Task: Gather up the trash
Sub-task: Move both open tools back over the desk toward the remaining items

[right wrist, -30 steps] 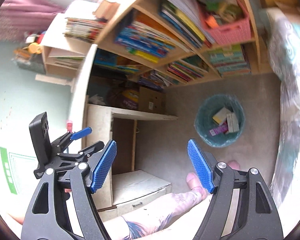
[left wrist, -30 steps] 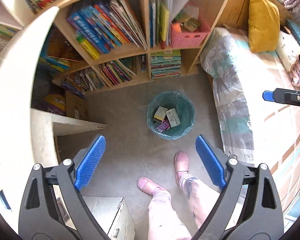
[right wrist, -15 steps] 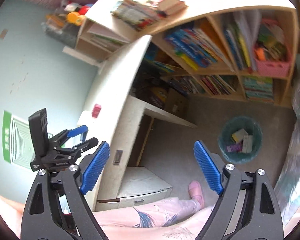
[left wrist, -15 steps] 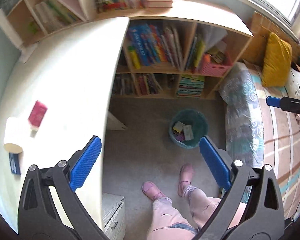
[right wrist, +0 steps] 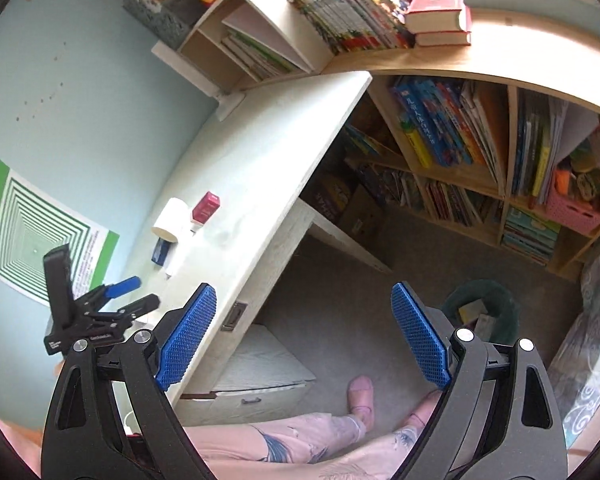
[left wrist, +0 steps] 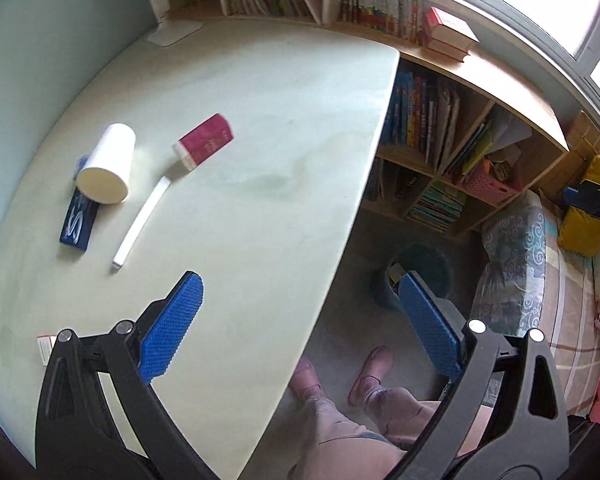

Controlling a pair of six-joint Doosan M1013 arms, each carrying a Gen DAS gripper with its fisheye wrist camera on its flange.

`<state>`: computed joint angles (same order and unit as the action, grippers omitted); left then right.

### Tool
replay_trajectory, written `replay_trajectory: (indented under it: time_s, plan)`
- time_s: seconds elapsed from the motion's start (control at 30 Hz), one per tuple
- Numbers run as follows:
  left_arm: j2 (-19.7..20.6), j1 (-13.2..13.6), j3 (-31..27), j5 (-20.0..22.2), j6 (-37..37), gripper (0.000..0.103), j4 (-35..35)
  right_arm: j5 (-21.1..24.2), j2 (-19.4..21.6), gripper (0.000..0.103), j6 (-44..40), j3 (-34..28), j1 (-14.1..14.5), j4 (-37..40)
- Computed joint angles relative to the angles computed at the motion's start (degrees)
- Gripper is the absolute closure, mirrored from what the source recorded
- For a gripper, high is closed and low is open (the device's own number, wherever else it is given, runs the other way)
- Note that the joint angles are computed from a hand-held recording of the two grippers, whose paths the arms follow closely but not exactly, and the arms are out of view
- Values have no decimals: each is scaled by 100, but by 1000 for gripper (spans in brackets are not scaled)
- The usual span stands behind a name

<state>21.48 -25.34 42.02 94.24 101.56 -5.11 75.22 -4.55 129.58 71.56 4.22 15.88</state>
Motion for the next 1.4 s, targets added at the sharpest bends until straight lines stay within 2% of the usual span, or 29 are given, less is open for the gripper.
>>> replay_trajectory:
  time_s: [0.37, 0.8, 1.4]
  plan:
    - [-45, 494, -17, -48, -508, 7, 258, 11, 549, 14, -543, -559, 80, 568]
    - [8, 744, -205, -80, -626, 7, 389, 35, 969, 14, -718, -1028, 279, 879]
    - [211, 1049, -508, 58, -632, 7, 485, 343, 1624, 14, -1089, -1861, 605, 1162]
